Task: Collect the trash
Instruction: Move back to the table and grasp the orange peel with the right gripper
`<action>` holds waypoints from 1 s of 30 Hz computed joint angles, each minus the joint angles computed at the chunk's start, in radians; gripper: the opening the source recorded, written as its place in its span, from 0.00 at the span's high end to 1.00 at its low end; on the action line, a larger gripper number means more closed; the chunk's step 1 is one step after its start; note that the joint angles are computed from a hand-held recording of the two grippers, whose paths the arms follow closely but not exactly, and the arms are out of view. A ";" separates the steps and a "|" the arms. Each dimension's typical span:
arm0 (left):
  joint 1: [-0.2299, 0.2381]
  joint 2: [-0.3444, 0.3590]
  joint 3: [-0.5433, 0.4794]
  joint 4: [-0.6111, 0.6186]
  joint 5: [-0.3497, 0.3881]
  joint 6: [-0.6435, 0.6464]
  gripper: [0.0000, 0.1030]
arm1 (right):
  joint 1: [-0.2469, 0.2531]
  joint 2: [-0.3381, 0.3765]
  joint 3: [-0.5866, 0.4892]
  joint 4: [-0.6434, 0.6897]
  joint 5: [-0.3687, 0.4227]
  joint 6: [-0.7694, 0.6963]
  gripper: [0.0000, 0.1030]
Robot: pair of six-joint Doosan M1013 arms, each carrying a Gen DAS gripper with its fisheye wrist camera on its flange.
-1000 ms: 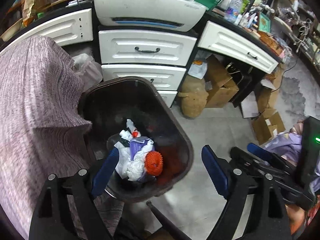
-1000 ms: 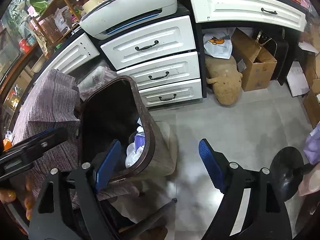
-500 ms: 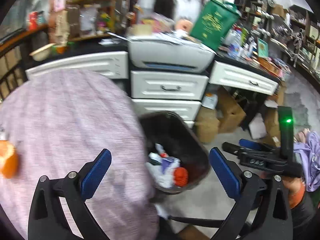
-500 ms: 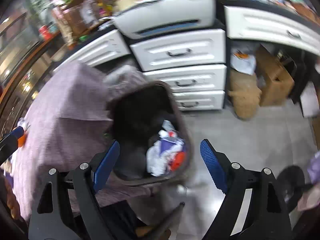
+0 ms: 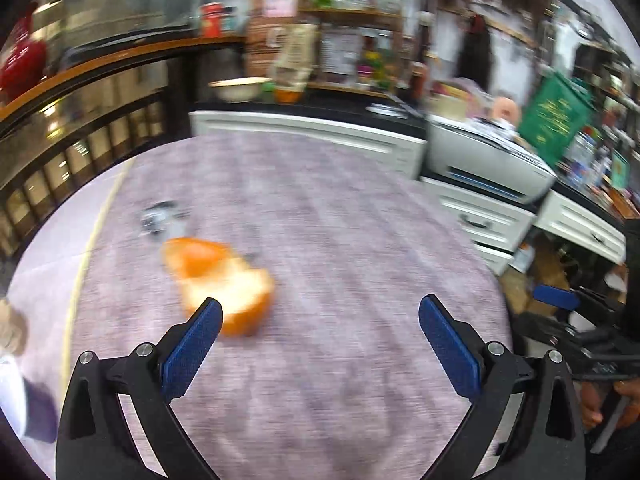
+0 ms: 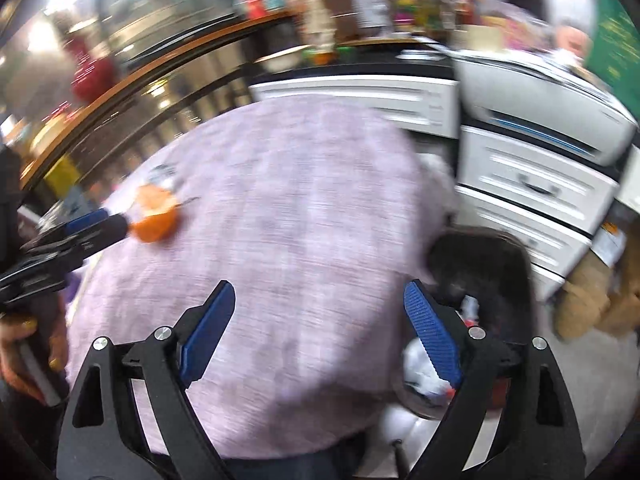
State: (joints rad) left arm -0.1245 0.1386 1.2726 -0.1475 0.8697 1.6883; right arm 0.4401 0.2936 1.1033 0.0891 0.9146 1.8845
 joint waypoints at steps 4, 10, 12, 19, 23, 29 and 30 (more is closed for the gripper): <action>0.050 0.006 -0.005 0.047 -0.006 -0.098 0.06 | 0.034 0.069 -0.111 0.058 0.045 -0.092 0.17; 0.117 0.052 -0.059 0.081 0.052 -0.225 0.06 | 0.087 0.176 -0.283 0.085 0.123 -0.201 0.17; 0.137 0.065 -0.075 0.055 0.067 -0.248 0.06 | 0.091 0.219 -0.351 0.109 0.161 -0.205 0.17; 0.159 0.080 -0.088 0.047 0.054 -0.302 0.06 | 0.098 0.350 -0.558 0.151 0.269 -0.146 0.18; 0.162 0.093 -0.106 0.060 0.055 -0.325 0.06 | 0.089 0.424 -0.671 0.182 0.346 -0.059 0.33; 0.160 0.123 -0.141 0.084 0.065 -0.343 0.06 | 0.074 0.519 -0.811 0.284 0.493 0.008 0.59; 0.157 0.132 -0.151 0.097 0.074 -0.354 0.06 | 0.078 0.507 -0.790 0.265 0.475 0.003 0.60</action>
State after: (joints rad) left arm 0.0330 0.2710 1.1214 -0.0502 0.9437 1.3340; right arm 0.5180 0.8009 0.3135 0.3537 1.3899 1.8876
